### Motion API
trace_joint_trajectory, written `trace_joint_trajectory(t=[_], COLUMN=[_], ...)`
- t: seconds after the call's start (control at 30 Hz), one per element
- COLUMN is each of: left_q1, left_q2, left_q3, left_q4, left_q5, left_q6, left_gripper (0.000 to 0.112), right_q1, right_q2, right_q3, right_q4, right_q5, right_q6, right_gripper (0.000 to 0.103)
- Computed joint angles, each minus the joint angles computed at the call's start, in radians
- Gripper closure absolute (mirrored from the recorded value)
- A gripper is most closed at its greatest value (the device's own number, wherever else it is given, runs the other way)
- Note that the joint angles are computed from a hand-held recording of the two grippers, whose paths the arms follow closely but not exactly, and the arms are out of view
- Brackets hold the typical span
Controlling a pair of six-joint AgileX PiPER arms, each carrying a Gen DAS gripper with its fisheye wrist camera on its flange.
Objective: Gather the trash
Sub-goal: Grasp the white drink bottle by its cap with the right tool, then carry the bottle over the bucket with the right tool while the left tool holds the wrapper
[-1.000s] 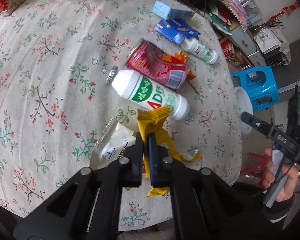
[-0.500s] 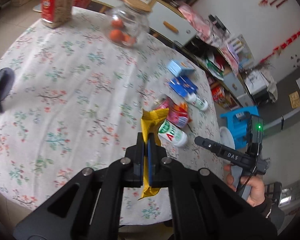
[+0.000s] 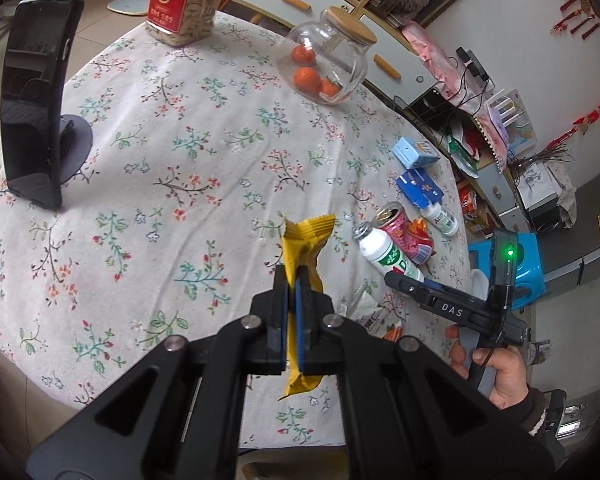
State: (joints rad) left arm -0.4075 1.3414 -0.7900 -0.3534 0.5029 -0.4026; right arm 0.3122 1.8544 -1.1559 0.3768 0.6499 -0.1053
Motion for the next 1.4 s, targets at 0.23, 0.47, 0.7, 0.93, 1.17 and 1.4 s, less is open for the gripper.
trace_joint_trajectory(t=[0.23,0.47,0.7,0.93,1.17,1.4], left_q1=[0.022,-0.019,-0.116,-0.221,-0.299,-0.358], left_q2=[-0.016,-0.036,0.025,0.128,0.255,0.398], left_q3=[0.013,-0.013,-0.102,-0.224,-0.377,-0.553], left_q4=[-0.018,-0.001,0.071,0.147,0.184,0.185], left_q5=[0.008,0.001,-0.014,-0.009,0.008,0.037], left_q6=[0.023,-0.013,-0.103,-0.19,-0.232,-0.237], left_gripper=[0.109,0.109,0.109,0.109,0.109,0.109], right_q1=[-0.002,-0.026,-0.094,-0.222,-0.407,-0.644], right_q2=[0.01,-0.068,-0.181,-0.304,-0.383,-0.404], right_q3=[-0.021,0.018,0.084,0.144,0.169,0.155], right_q4=[0.031,0.093,0.143,0.181,0.201,0.244], right_q5=[0.018,0.036,0.063,0.113,0.176,0.261], right_q6=[-0.058,-0.14,-0.206,-0.277,-0.335,-0.428], right_gripper=[0.053,0.058,0.06,0.062,0.062,0.062])
